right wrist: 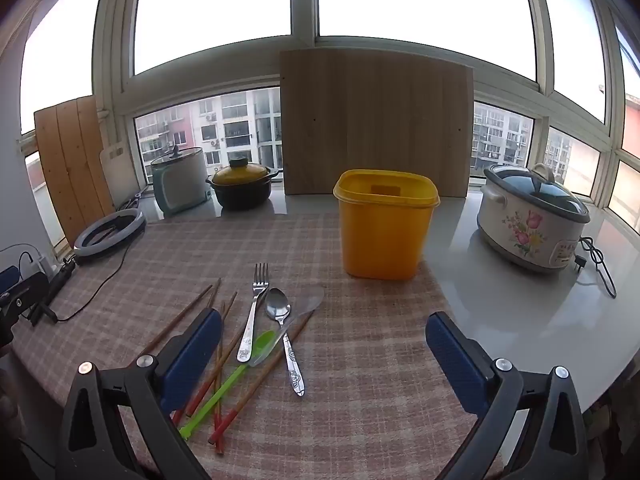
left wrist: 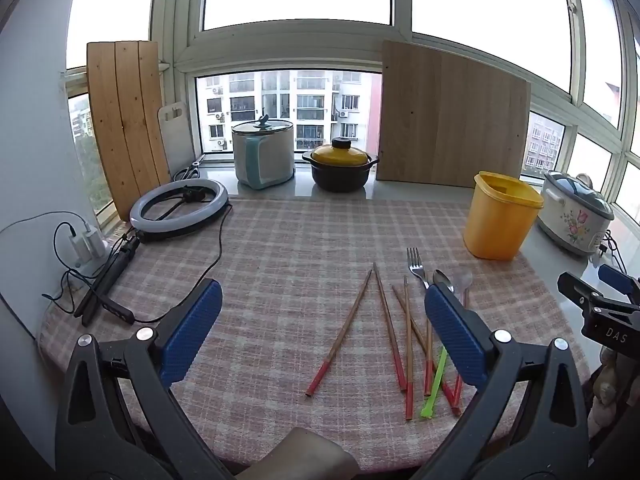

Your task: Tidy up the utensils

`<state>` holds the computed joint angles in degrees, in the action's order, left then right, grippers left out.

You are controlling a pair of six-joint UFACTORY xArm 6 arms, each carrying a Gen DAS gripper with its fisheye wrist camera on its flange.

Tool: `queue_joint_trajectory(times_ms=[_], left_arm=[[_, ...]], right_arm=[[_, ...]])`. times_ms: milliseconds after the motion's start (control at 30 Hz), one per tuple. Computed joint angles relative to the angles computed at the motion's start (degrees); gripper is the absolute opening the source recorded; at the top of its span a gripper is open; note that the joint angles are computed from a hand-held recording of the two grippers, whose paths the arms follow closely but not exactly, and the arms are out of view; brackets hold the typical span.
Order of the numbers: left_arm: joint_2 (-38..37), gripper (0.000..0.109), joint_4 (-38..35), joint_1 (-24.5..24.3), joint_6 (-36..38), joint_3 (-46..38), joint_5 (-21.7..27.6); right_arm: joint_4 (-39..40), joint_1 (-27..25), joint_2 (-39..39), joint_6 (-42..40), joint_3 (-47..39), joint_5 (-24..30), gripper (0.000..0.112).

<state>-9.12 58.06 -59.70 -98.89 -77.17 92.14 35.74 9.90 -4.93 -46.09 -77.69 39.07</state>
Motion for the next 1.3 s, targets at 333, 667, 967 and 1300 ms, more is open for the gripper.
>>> queue_joint_trajectory(times_ms=[333, 667, 967, 1300], left_arm=[[2.28, 0.103, 0.29, -0.05, 1.11, -2.82, 0.52], [2.58, 0.103, 0.03, 0.27, 1.32, -2.76, -0.22], [1.94, 0.103, 0.73, 0.07, 1.39, -2.58, -0.13], [1.45, 0.103, 0.70, -0.03, 1.24, -2.06, -0.32]], right_arm=[[0.32, 0.24, -0.12, -0.69, 0.43, -1.01, 0.103], [0.70, -0.07, 0.02, -0.55, 0.11, -0.53, 0.103], [0.14, -0.14, 0.37, -0.26, -0.55, 0.34, 0.103], [-0.14, 0.10, -0.05, 0.13, -0.25, 0.29, 0.103]])
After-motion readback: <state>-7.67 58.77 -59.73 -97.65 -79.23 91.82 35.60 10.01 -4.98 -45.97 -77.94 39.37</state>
